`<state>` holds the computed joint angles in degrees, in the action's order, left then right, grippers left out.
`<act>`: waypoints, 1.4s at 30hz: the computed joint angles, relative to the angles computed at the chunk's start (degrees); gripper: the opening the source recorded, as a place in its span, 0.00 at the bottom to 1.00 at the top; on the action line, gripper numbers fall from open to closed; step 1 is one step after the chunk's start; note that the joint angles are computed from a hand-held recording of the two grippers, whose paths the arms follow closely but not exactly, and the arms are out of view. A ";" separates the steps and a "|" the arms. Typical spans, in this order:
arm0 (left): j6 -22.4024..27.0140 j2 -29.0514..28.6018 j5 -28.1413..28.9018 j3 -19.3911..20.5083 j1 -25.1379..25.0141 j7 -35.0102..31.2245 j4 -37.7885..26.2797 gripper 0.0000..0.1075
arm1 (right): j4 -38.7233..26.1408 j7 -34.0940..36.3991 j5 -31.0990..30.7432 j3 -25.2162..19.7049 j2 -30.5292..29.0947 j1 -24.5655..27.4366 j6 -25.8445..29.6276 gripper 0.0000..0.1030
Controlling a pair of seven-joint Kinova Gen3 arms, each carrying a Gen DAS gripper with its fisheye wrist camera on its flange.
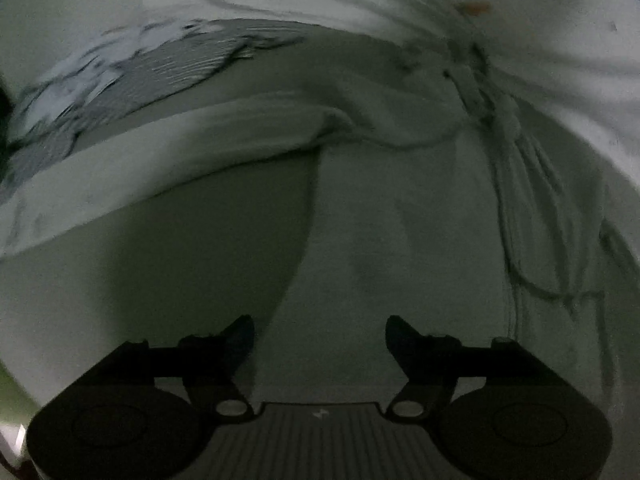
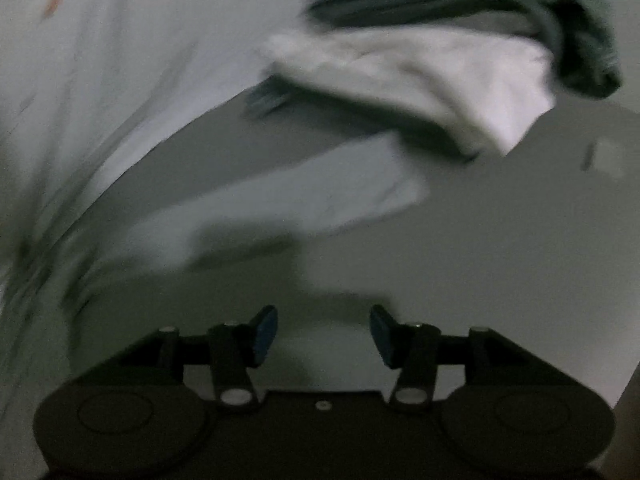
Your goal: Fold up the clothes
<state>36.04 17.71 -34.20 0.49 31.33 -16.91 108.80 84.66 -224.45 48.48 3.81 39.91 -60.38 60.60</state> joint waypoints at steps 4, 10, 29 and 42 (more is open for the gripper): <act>5.00 7.34 -0.88 0.26 2.03 -3.56 -7.29 0.73 | -1.09 0.37 -0.03 1.52 2.65 3.41 2.19 0.65; 11.19 11.80 0.41 -1.60 4.58 -4.54 -13.67 0.79 | -5.28 8.77 2.50 -2.77 5.95 9.27 5.78 0.63; 6.12 9.16 7.64 -0.95 -1.07 -8.67 -10.45 0.91 | -8.01 22.87 -9.97 0.39 4.92 7.48 20.78 0.64; -8.77 -4.72 -0.33 -7.71 -8.81 0.35 8.19 0.91 | -31.13 36.09 3.77 -3.98 14.94 -0.46 0.46 1.00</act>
<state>27.27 12.98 -34.53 -7.23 22.53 -16.56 116.99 53.53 -188.36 52.25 -0.17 54.86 -60.84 61.06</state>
